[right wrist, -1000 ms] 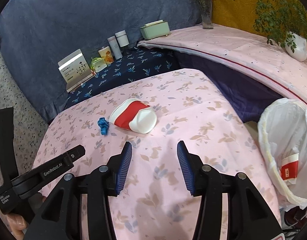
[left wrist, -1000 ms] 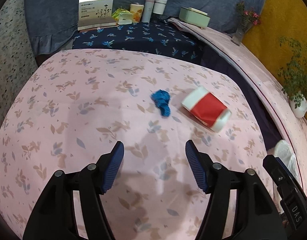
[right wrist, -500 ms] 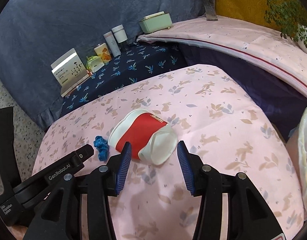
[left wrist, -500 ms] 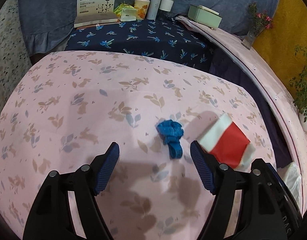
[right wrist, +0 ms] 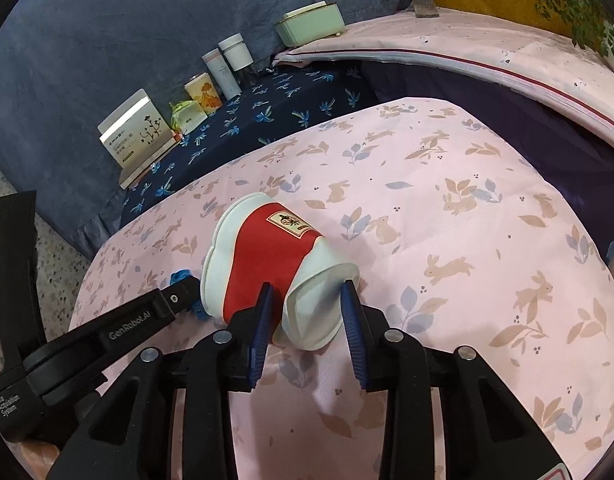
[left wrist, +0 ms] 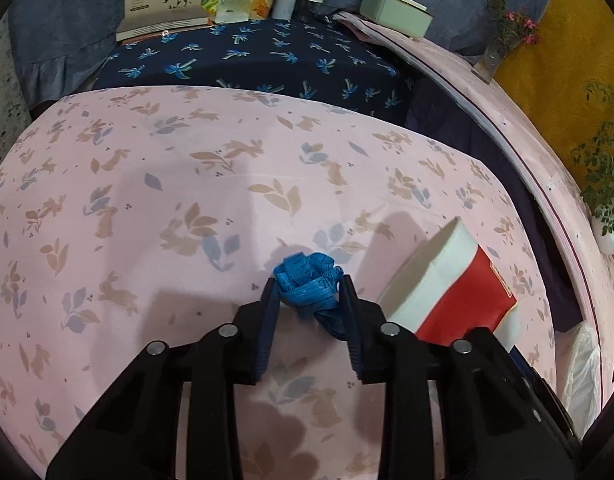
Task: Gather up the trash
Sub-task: 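Grasp the blue item with the left tool while the right tool grasps the red-and-white cup, then carry the blue item and red-and-white cup over the bin and open both tools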
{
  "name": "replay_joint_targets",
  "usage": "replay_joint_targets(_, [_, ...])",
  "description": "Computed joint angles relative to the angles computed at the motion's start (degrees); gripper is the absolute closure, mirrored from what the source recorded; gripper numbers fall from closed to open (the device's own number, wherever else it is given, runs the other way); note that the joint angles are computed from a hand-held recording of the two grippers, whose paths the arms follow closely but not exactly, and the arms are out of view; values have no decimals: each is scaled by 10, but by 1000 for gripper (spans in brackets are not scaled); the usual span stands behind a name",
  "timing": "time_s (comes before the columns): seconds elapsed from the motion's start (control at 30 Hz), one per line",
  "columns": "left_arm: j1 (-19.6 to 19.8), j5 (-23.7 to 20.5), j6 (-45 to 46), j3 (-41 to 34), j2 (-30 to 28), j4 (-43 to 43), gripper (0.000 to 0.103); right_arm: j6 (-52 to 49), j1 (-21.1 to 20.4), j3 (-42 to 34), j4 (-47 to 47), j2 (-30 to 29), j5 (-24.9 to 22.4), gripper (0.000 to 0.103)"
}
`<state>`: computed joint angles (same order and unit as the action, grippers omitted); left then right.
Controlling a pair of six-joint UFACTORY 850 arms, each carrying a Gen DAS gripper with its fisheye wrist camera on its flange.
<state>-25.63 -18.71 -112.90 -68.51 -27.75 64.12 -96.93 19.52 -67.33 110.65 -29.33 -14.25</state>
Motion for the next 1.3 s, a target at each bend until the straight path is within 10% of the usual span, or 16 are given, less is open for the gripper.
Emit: replay_joint_targets(1.3, [-178,-113,42,-100,0,-51,81,-87,-182,198,56,213,-95,82])
